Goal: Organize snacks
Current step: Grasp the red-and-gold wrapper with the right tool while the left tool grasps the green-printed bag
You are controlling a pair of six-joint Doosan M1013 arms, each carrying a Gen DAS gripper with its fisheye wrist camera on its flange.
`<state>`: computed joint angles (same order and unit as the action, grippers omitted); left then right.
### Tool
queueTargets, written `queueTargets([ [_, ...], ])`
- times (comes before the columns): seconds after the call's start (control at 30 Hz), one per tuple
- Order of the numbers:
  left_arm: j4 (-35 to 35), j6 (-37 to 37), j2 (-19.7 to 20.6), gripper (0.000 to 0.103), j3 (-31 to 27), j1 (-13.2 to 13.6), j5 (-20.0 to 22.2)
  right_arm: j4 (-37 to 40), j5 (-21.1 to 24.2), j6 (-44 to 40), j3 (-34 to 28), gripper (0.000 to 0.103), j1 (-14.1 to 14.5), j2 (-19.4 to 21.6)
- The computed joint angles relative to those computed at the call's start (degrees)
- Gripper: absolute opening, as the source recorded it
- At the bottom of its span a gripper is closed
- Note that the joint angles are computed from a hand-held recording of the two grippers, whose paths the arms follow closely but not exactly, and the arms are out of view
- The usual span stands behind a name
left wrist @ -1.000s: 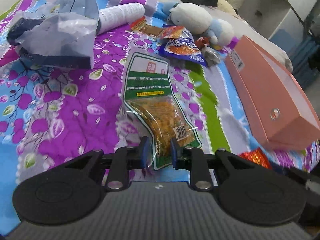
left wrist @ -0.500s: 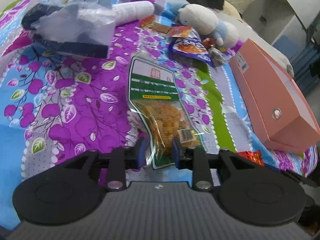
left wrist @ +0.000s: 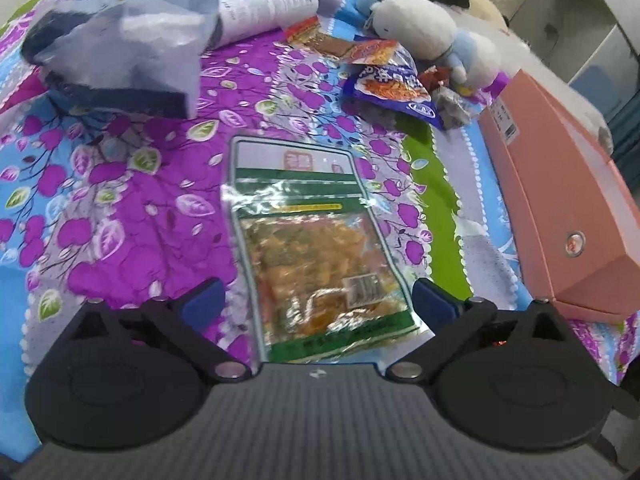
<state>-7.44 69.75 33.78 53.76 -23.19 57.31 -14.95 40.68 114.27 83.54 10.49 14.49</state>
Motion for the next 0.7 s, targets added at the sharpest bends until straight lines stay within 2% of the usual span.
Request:
queueTargets([
  [0.2, 5.23, -2.44, 3.63, 0.103, -6.2, -1.52, 5.89, -0.13, -0.51, -0.31, 0.36, 0.04, 0.0, -0.17],
  [0.33, 12.8, -1.13, 6.06, 0.103, -10.03, -3.5, 10.24, -1.36, -1.07, 0.05, 0.76, 0.04, 0.28, -0.3],
  [0.5, 15.03, -1.94, 6.79, 0.103, -10.86, -4.07, 11.17, -0.25, -1.52, -0.82, 0.94, 0.04, -0.04, -0.45],
  [0.7, 14.73, -1.99, 5.84, 0.101, -8.93, -3.82, 9.02, 2.79, -2.29, -1.96, 1.11, 0.047, -0.76, -0.52],
])
